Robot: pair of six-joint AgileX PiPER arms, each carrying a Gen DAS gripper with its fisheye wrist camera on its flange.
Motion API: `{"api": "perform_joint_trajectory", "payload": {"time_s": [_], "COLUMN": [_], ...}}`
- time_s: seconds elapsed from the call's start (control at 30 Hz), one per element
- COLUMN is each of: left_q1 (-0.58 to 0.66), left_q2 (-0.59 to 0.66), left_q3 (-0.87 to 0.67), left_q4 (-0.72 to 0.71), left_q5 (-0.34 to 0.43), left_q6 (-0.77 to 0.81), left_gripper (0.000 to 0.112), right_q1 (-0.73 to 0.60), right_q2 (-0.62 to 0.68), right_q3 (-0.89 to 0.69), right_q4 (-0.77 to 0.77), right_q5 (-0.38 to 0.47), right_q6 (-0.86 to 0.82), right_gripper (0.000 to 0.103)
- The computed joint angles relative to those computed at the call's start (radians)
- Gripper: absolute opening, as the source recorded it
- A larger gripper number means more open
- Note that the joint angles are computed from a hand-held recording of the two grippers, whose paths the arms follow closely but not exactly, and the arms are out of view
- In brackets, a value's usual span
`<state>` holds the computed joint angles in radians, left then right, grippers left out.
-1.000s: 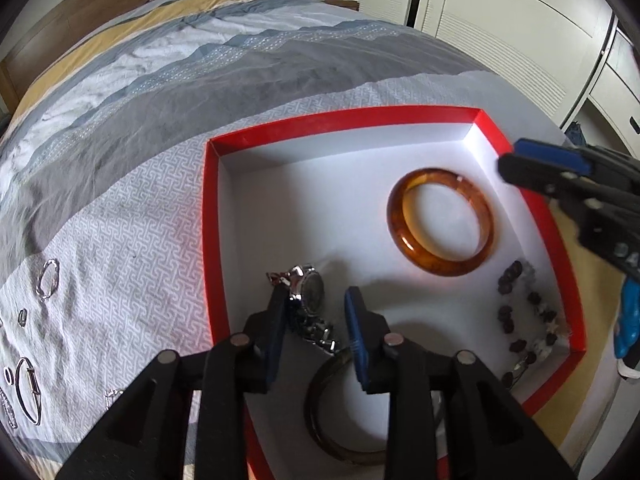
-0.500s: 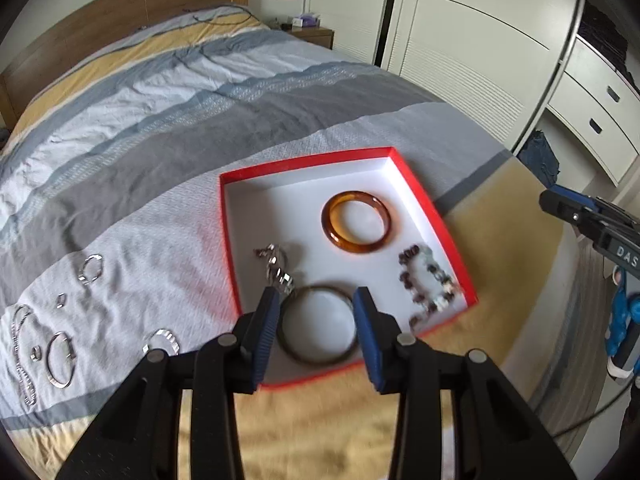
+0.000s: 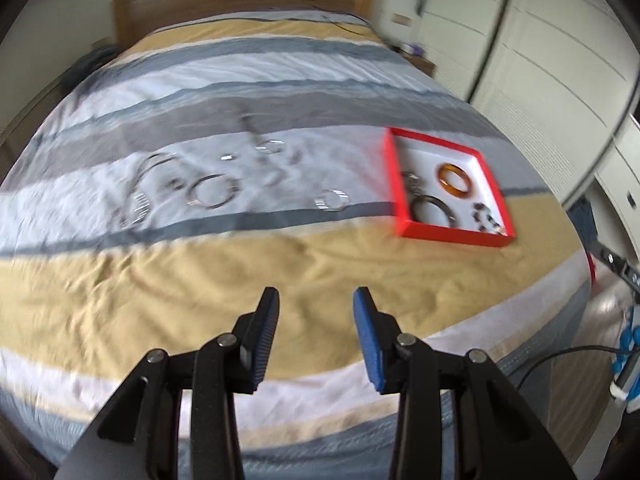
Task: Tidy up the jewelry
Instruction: 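Withdraw both open tools from the red box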
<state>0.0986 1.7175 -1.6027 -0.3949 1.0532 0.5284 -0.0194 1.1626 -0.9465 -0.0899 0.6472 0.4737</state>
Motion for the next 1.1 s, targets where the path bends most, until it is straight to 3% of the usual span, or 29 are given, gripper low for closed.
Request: {"api": "perform_joint_trajectory", "payload": {"time_s": [0.13, 0.3, 0.67, 0.9, 1.1], "left_q1": [0.141, 0.290, 0.575, 0.654, 0.618], "left_q2": [-0.084, -0.157, -0.197, -0.151, -0.114], "left_q3": [0.053, 0.075, 0.146, 0.132, 0.139], "left_q4": [-0.067, -0.169, -0.263, -0.256, -0.212], "left_q5": [-0.013, 0.041, 0.120, 0.135, 0.083], "left_q6": [0.041, 0.151, 0.317, 0.325, 0.293], "left_gripper": [0.037, 0.037, 0.037, 0.037, 0.038], "right_q1": [0.071, 0.243, 0.593, 0.650, 0.630], "right_q2": [-0.083, -0.144, -0.109, -0.069, 0.003], "right_q3": [0.031, 0.020, -0.070, -0.090, -0.119], "right_q4": [-0.082, -0.240, -0.493, -0.502, -0.450], "right_q5": [0.041, 0.097, 0.232, 0.242, 0.200], "right_q6": [0.128, 0.327, 0.584, 0.602, 0.549], "right_gripper": [0.044, 0.045, 0.048, 0.049, 0.049]}}
